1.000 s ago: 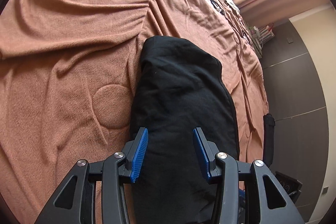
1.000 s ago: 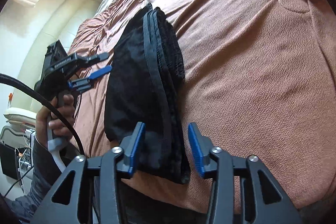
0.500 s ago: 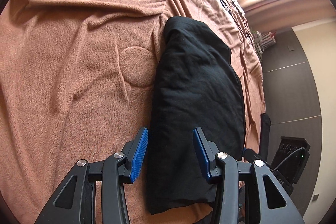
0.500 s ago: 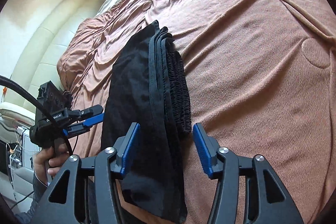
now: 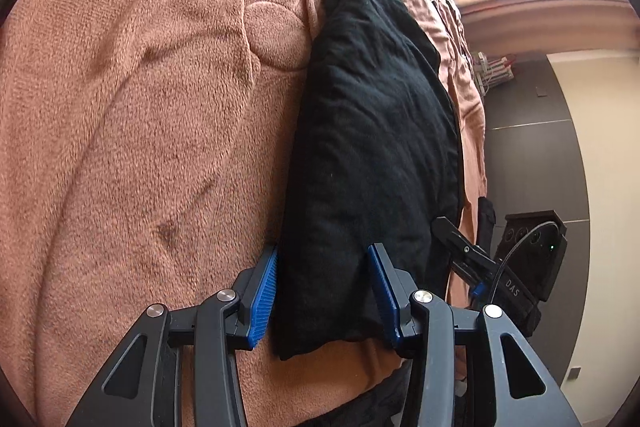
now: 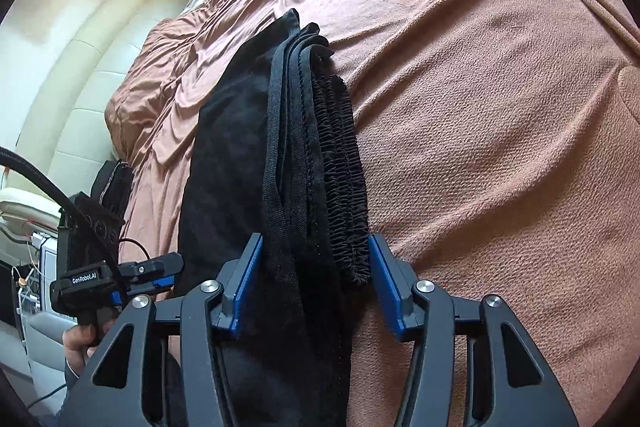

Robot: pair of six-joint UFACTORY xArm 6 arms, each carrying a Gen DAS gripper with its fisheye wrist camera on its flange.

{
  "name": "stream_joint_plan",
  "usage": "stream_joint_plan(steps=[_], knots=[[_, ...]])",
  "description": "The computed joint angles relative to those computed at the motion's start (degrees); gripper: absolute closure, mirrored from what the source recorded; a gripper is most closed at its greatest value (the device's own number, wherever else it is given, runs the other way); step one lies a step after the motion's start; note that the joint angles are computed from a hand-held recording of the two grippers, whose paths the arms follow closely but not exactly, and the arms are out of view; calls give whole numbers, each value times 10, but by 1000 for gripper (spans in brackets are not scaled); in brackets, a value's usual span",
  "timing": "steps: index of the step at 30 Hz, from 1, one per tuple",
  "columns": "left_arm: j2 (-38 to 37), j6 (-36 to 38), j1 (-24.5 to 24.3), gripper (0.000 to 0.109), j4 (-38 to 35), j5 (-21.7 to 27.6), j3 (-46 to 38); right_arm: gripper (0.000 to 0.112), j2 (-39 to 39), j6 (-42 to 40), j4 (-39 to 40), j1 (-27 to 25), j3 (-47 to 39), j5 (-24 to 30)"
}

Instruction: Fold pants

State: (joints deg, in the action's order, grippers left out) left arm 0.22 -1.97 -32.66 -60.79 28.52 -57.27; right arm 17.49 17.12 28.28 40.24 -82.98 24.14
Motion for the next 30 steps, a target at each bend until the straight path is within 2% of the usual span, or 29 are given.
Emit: stream_joint_plan(steps=[2, 4, 7, 18, 22, 30], knots=[[-3, 2, -3, 65, 0, -5, 3, 65, 0, 3, 2, 2, 3, -6], [0, -2, -1, 86, 8, 3, -3, 66, -1, 4, 8, 3, 7, -13], [-12, 5, 4, 94, 13, 10, 0, 68, -2, 7, 15, 5, 9, -18], [-96, -26, 34, 96, 73, 35, 56, 72, -1, -16, 63, 25, 1, -8], [-98, -49, 48, 96, 107, 55, 44, 72, 11, -28, 81, 33, -14, 0], [-130, -63, 62, 95, 149, 78, 72, 72, 22, -55, 131, 48, -16, -4]])
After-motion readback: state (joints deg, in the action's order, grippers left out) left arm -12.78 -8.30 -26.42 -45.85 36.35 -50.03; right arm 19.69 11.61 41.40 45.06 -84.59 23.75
